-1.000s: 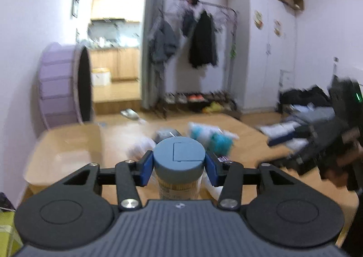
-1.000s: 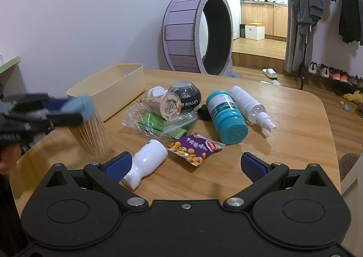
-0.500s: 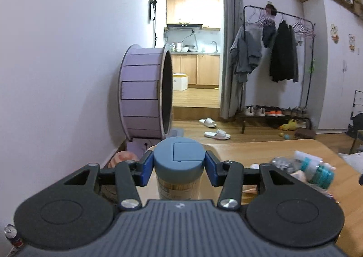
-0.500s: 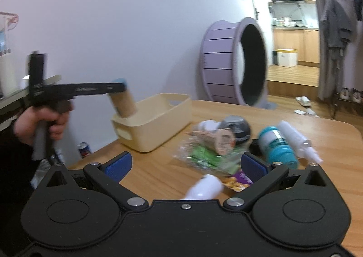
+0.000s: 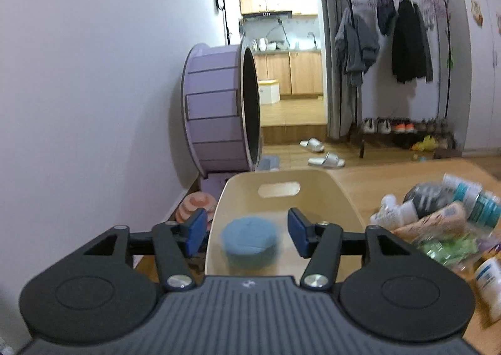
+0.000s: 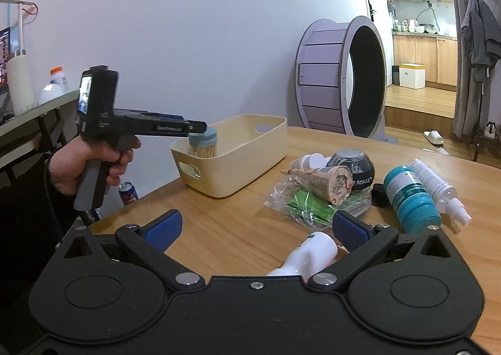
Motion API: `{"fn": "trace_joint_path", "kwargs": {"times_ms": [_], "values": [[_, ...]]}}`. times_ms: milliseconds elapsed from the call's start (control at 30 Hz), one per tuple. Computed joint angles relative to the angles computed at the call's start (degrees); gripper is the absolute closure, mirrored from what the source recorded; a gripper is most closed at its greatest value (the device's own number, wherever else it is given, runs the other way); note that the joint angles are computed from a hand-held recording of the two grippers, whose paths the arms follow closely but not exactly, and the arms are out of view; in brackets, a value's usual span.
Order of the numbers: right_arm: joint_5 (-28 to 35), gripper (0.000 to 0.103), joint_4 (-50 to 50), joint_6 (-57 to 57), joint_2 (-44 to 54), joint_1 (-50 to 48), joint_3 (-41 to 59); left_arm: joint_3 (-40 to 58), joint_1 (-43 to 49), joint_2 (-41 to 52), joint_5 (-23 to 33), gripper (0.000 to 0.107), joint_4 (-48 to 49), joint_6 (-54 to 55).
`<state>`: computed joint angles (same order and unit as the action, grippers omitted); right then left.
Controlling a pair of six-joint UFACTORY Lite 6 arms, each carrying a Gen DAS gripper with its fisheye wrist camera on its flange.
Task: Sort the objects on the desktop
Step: 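Lower the jar into the basket and open the left tool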
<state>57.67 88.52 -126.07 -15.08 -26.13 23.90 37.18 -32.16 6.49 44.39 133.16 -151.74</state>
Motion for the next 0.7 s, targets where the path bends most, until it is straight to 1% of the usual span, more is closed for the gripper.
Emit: {"fn": "trace_joint_path", "kwargs": {"times_ms": [167,300,367,500,600,700], "values": [[1.3,0.0,-0.2,-0.5,0.7,-2.8,0.8,-4.3,-3.3,-5.6,-2.0,0.046,5.3,-5.7],[2.4,0.0,-1.0,-0.9,1.7,-6.3,1.9,-4.7,-8.6,-5.5,-2.9,0.045,9.0,-10.4],[3.5,0.0,-1.9,-1.1,2.4,-9.0,2.6,-4.1,-11.3,-4.4,-3.3,0.045,11.1,-13.3],[4.7,0.0,-2.3,-1.5,4.5,-12.8,4.2,-0.1,-14.5,-0.1,-7.8,0.045,14.9,-18.6],[5.4,0.0,-2.5,-1.7,6.1,-15.5,5.4,1.6,-17.9,4.3,-7.3,0.045,15.8,-20.2],[5.6,0.0,-2.4,-2.4,7.9,-17.3,6.4,4.3,-21.5,9.2,-7.2,0.045,14.3,-18.5]]}}
